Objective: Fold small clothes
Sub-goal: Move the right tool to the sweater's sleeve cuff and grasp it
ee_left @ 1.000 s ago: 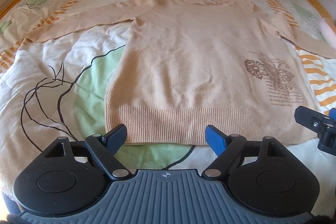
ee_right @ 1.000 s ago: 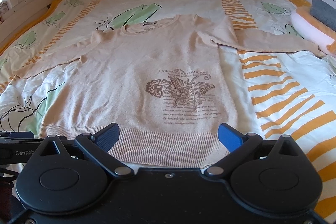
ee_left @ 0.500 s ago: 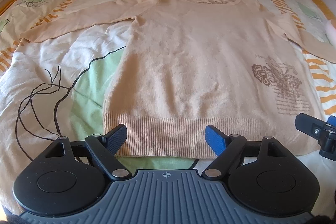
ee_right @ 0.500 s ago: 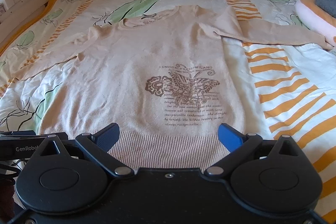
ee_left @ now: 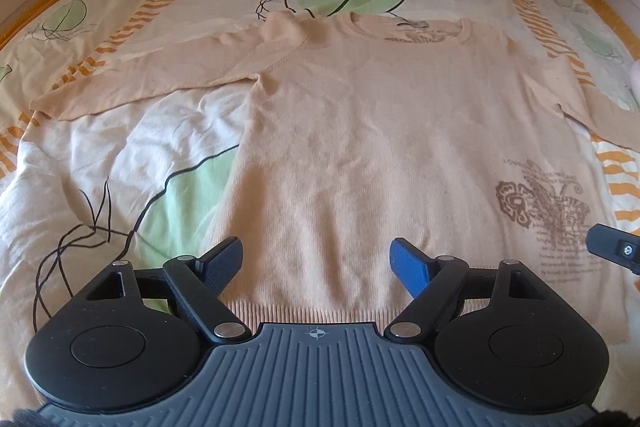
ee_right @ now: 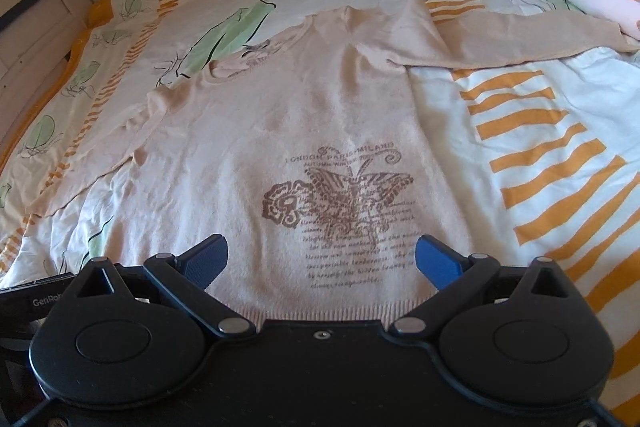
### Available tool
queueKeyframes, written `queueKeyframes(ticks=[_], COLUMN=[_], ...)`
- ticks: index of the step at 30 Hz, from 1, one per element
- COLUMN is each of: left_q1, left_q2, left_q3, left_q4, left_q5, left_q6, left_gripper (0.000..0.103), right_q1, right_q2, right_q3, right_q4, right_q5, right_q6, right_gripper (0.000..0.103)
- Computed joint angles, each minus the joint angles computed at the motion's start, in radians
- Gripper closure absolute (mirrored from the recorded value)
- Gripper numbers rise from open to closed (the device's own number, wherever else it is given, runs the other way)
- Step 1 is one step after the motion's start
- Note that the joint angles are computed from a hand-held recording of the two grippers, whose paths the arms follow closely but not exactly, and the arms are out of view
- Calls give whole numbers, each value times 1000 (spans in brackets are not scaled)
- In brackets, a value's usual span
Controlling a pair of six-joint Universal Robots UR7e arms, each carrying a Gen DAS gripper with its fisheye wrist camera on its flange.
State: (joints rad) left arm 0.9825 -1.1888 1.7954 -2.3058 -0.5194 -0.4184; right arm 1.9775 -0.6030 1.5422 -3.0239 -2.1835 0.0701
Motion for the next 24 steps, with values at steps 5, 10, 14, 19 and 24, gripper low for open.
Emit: queueKeyframes(ticks=[5, 10, 14, 19, 24], left_q1=[23, 51, 71, 102, 125], left_q2=[55, 111, 161, 218, 248], left_q3=[-46, -97, -137, -191, -219], left_q4=[-87, -161, -230, -244, -169], left_q5=[16, 16, 35, 39, 32], left_q6=[107, 200, 274, 330, 308], left_gripper=[23, 23, 23, 23, 22], right_q1=[-19, -44, -73, -113, -151], right_q2=[37, 84, 118, 157, 167], right_q3=[-77, -172, -249, -351, -403], right_q4=[-20, -31, -35, 23, 170], right_q5=[-62, -147, -219, -275, -279], right_q6=[-106, -218, -261, -288, -206], right_gripper=[3, 3, 3, 3, 3])
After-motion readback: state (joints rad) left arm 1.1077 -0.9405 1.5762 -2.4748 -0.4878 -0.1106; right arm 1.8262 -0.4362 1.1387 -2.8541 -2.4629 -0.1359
